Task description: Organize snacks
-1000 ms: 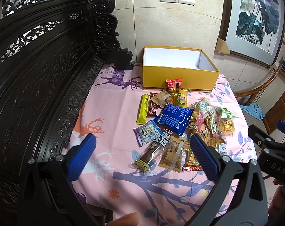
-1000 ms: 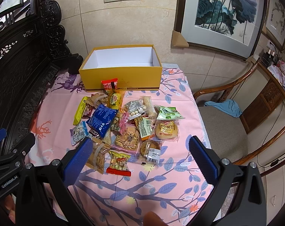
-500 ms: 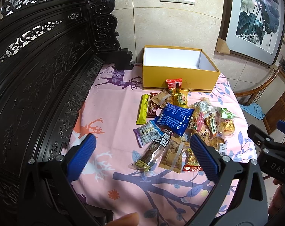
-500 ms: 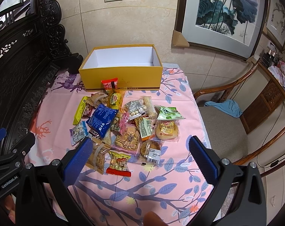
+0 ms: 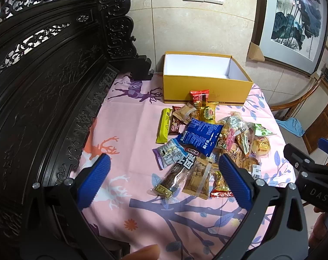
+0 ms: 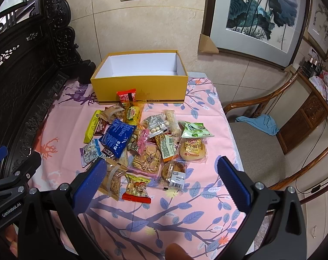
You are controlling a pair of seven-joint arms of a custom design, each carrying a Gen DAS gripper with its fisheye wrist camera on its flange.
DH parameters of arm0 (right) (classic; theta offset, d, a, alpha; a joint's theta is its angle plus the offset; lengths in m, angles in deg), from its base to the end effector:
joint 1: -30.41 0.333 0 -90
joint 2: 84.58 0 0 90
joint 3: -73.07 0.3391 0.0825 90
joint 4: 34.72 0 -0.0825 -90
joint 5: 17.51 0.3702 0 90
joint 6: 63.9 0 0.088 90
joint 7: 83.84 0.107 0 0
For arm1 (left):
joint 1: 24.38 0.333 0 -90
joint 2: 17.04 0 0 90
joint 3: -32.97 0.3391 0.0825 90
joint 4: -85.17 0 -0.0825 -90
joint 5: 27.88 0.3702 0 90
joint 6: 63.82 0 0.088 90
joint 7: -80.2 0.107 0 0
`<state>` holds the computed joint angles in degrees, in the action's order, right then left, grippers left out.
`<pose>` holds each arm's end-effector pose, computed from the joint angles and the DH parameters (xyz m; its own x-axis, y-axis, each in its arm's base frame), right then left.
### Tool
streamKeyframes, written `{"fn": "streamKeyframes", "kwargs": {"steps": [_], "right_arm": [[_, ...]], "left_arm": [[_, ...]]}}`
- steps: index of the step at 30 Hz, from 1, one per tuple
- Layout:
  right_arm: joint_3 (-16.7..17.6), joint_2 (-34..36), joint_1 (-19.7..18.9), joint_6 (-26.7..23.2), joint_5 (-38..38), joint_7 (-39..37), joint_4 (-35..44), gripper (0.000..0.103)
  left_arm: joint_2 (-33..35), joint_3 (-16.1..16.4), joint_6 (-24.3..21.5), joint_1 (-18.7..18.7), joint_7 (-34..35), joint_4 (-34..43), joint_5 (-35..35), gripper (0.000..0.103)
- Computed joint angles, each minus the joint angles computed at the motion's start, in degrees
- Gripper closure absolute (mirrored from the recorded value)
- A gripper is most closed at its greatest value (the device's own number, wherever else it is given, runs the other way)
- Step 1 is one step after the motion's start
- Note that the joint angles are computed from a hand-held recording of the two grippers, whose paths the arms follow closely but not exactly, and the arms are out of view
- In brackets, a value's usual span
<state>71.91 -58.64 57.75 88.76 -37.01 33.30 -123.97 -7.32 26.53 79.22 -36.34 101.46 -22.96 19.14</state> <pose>0.6467 0.3319 0.4860 0.2291 -0.9732 0.0209 -0.7450 -0.1892 -0.6396 0.5963 -0.1987 0.4930 0.3289 -0.9438 -0.0318 -0.7093 -0.2247 -0.6681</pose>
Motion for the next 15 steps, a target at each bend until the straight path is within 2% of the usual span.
{"fn": "streamKeyframes", "kwargs": {"steps": [9,15], "right_arm": [[-0.3,0.7,0.2,0.0,-0.2,-0.1,0.7,0.001],[0.8,2.4,-1.3,0.7,2.1,-3.3,1.7,0.001]], "left_arm": [[1.1,0.3,0.1,-0.3,0.0,0.8,0.2,0.002],[2.4,1.0,2.7,0.0,0.8,0.6,-0.1,0.002]]}}
